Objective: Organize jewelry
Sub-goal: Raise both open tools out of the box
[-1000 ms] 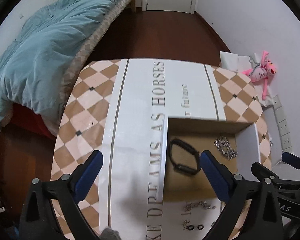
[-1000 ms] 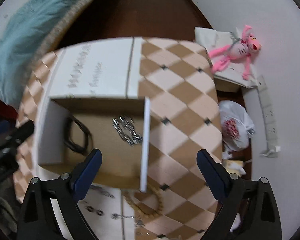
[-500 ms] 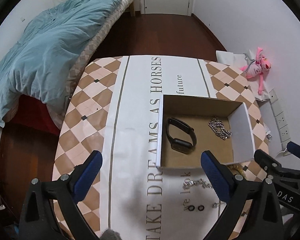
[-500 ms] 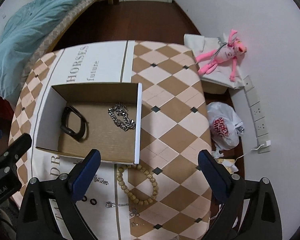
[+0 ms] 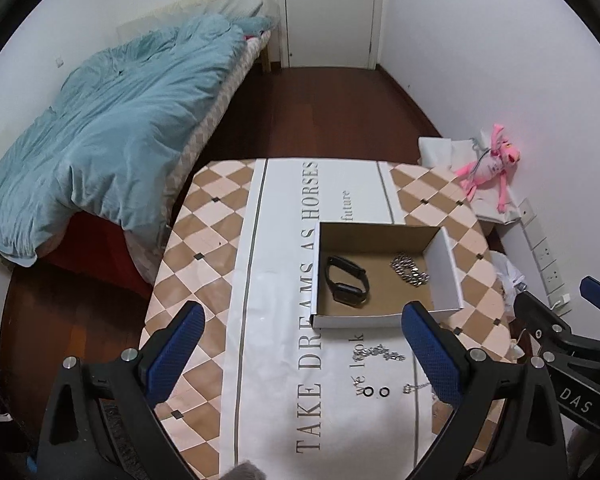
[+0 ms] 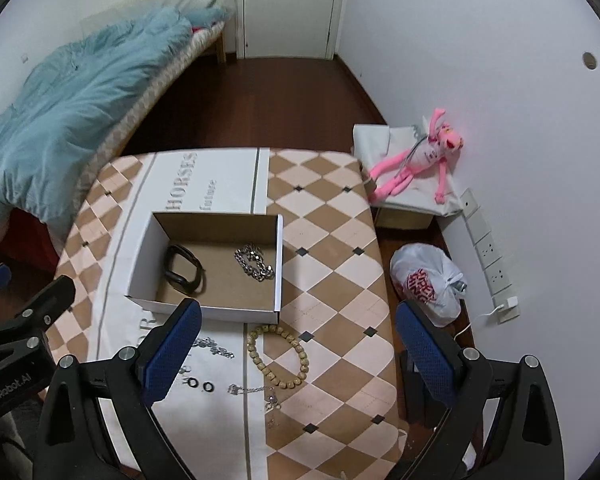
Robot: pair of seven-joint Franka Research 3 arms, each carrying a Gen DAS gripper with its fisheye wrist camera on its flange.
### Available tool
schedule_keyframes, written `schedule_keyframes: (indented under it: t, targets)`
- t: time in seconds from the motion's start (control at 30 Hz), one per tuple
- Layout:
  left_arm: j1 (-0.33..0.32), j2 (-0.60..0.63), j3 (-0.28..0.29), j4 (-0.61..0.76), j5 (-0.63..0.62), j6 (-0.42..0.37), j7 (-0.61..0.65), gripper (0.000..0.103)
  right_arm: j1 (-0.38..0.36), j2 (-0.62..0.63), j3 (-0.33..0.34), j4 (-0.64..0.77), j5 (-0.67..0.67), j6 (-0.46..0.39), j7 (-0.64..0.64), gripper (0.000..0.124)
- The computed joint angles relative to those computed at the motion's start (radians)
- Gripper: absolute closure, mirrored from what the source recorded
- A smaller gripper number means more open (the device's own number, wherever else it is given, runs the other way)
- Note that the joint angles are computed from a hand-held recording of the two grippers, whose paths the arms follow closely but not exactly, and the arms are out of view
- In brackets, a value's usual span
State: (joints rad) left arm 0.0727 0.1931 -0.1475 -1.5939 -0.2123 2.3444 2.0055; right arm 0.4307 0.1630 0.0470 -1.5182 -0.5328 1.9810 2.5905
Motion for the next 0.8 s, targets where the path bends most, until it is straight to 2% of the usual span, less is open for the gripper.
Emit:
schedule_keyframes:
  t: [0.23, 0.37, 0.53, 0.63, 0.8]
  targets:
    - [0.001, -0.058, 0.010, -0.050, -0.021, 0.011, 0.012, 0.002, 0.004, -0.063, 0.018, -0.041, -0.026, 0.018, 0.048, 0.025]
    - [-0.013, -0.073, 0.022, -0.101, 0.039, 0.060, -0.036, 0.002, -0.014, -0.087, 0.026, -0.094, 0.005, 0.027, 0.069, 0.025]
    - [-0.029, -0.066, 0.031, -0.185, 0.145, 0.130, -0.089, 0.002, -0.053, -0.095, 0.024, -0.209, 0.109, 0.077, 0.055, 0.025]
    - [-0.038, -0.025, 0.038, -0.200, 0.228, 0.117, -0.158, 0.002, -0.079, -0.085, 0.015, -0.295, 0.179, 0.151, 0.045, 0.025]
    - [-0.047, 0.059, 0.035, -0.174, 0.310, 0.017, -0.238, 0.002, -0.097, -0.045, 0.001, -0.379, 0.211, 0.244, 0.055, 0.028]
